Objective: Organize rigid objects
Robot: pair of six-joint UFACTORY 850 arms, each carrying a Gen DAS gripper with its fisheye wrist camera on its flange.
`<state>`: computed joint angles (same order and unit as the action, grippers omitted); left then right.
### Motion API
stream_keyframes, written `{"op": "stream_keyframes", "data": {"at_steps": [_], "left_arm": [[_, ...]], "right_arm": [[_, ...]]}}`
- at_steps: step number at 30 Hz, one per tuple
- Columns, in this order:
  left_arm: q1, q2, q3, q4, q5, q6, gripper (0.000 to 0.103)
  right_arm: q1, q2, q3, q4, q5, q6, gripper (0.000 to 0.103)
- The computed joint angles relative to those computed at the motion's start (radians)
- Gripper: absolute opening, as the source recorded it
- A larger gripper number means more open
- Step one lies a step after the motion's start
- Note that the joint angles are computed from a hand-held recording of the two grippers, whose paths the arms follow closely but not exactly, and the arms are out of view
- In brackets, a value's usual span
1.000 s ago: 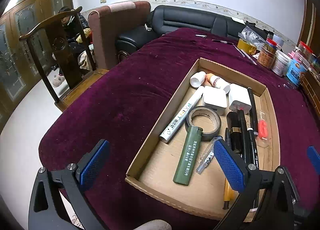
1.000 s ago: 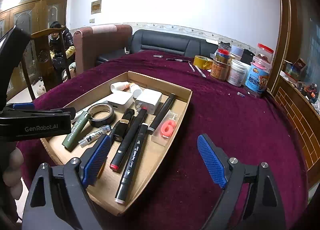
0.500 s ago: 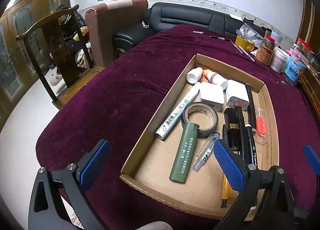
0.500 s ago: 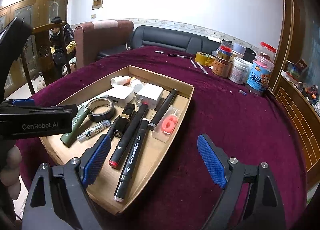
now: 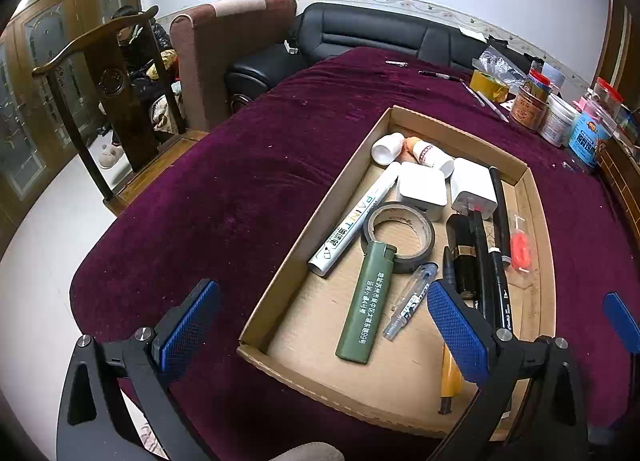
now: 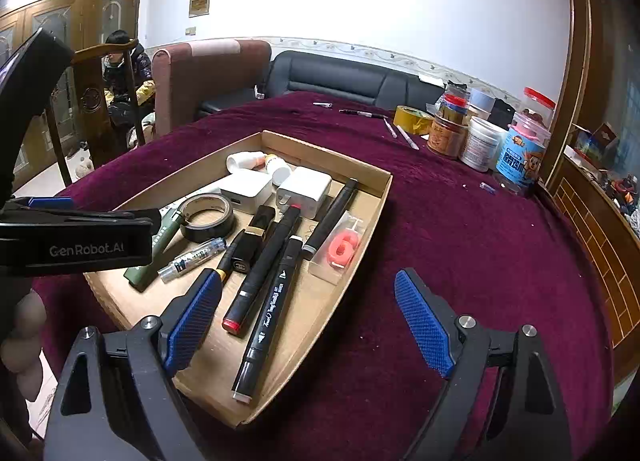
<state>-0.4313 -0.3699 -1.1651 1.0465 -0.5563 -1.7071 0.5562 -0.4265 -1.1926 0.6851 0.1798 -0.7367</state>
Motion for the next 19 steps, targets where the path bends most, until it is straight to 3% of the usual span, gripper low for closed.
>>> {"op": "stream_keyframes", "data": {"at_steps": [19], "left_arm": [[0.000,-0.005,-0.009,-0.018,0.003,0.045,0.102]], "right_arm": [[-0.002,-0.011,-0.019,0.008,-0.036,-0.031,0.089]]}}
